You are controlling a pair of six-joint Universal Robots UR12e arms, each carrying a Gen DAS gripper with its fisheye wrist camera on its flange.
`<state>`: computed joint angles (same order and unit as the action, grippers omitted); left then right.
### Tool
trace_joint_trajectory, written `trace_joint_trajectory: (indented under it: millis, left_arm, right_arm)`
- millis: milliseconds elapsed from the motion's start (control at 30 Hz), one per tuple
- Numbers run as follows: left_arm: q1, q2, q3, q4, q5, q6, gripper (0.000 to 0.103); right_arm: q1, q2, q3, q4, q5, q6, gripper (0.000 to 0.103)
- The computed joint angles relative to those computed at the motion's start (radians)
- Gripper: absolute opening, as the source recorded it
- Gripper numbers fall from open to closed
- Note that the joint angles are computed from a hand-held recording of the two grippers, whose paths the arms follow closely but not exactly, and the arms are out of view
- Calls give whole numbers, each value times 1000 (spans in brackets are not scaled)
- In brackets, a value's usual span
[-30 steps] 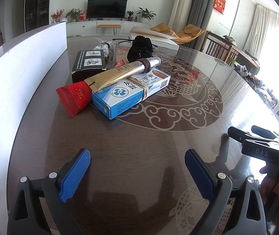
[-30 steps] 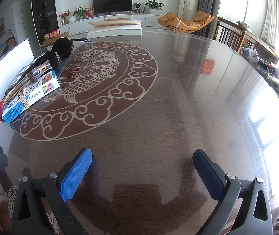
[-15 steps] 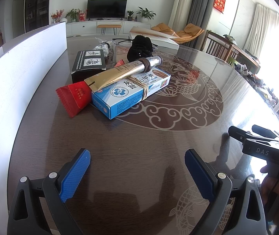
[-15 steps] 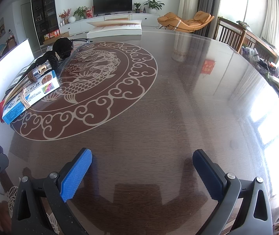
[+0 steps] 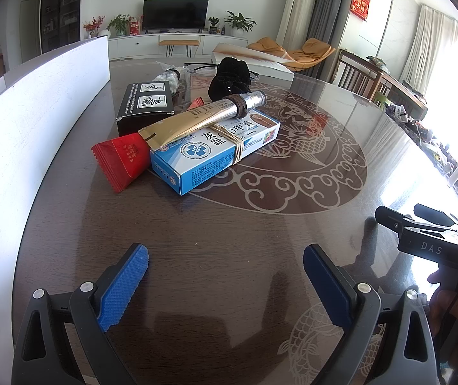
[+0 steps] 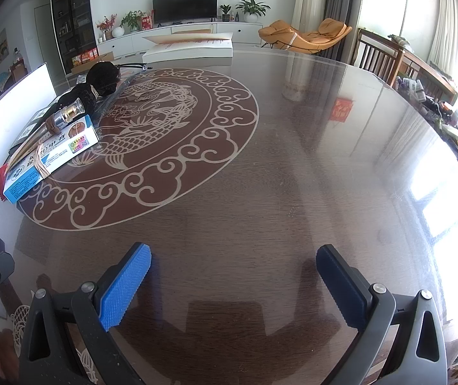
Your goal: Organize objects
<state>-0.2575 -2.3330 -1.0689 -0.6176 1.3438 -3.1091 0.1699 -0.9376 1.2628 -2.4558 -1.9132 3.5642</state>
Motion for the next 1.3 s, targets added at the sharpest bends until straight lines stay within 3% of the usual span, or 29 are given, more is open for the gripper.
trace_joint_trajectory:
  millis: [400, 567, 667, 900, 1033, 1167, 1300]
  left_arm:
    - [1, 7, -4, -21, 6, -6, 99]
    - [8, 48, -71, 5, -35, -17, 99]
    - [1, 57, -88, 16, -10, 20, 99]
    - [1, 63, -100, 11, -8, 23, 99]
    - [-1, 79, -136, 43, 27, 63, 99]
    - [-10, 100, -178, 73, 106, 122, 99]
    - [-4, 110, -198, 87, 102, 123, 100]
  right_arm:
    - [0, 1, -1, 0, 0, 0, 103]
    - [1, 1, -2, 1, -5, -2, 103]
    - [3, 3, -4, 1, -14, -7, 103]
    - [3, 5, -9, 4, -10, -3, 103]
    - [2, 5, -9, 3, -10, -4, 103]
    - [-3, 5, -8, 2, 10, 4, 103]
    - [-9, 4, -12, 17, 41, 13, 103]
